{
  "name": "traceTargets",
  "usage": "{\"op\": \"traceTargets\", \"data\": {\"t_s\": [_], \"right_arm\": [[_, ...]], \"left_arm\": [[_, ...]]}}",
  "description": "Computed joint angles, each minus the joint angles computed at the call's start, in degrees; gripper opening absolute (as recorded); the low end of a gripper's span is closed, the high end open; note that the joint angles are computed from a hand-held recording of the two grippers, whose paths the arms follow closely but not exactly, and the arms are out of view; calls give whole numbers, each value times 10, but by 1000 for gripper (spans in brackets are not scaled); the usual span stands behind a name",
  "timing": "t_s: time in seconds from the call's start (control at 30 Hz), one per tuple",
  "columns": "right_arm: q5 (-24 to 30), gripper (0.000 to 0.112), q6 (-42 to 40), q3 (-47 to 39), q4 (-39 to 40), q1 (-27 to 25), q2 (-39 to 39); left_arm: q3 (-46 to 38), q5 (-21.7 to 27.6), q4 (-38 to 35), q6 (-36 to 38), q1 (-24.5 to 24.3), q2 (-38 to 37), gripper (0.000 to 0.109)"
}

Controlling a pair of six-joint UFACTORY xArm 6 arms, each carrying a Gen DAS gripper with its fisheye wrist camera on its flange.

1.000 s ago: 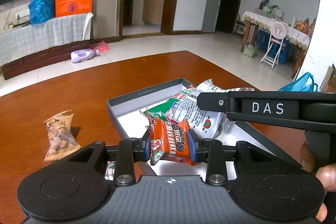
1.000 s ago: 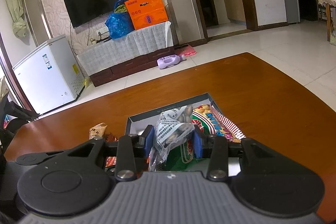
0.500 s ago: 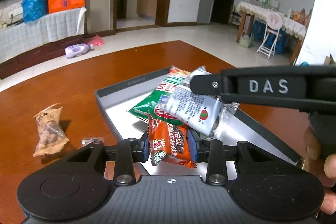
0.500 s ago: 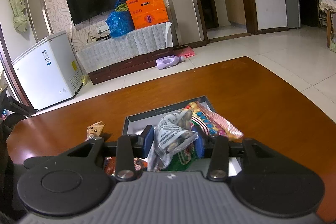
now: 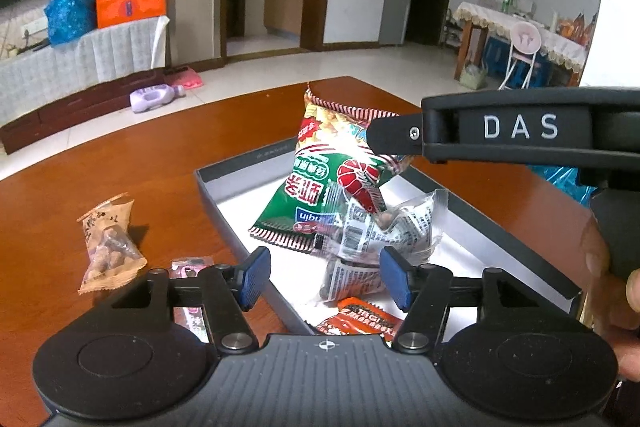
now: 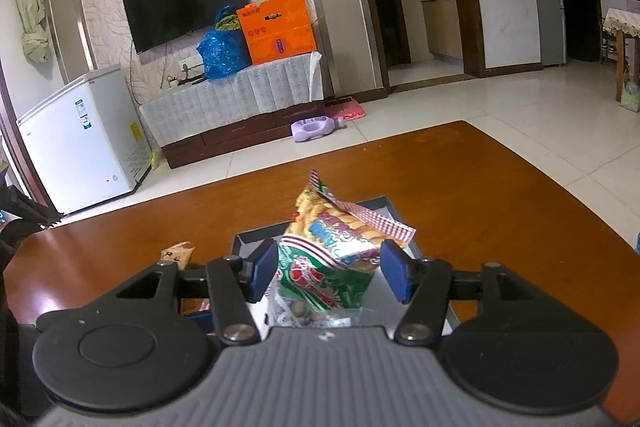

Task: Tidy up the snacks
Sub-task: 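Move both open grippers back over the loose snacks on the table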

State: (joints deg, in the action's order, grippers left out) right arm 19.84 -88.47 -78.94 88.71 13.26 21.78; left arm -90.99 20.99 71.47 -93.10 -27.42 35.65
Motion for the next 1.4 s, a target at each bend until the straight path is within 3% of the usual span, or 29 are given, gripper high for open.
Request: {"op": "traceTargets", "data": {"t_s": [1.4], "right_arm": [[43,66,-5,31,-7,41,-33]], "left_arm": [[188,54,91,-106,3,-156,66]]}}
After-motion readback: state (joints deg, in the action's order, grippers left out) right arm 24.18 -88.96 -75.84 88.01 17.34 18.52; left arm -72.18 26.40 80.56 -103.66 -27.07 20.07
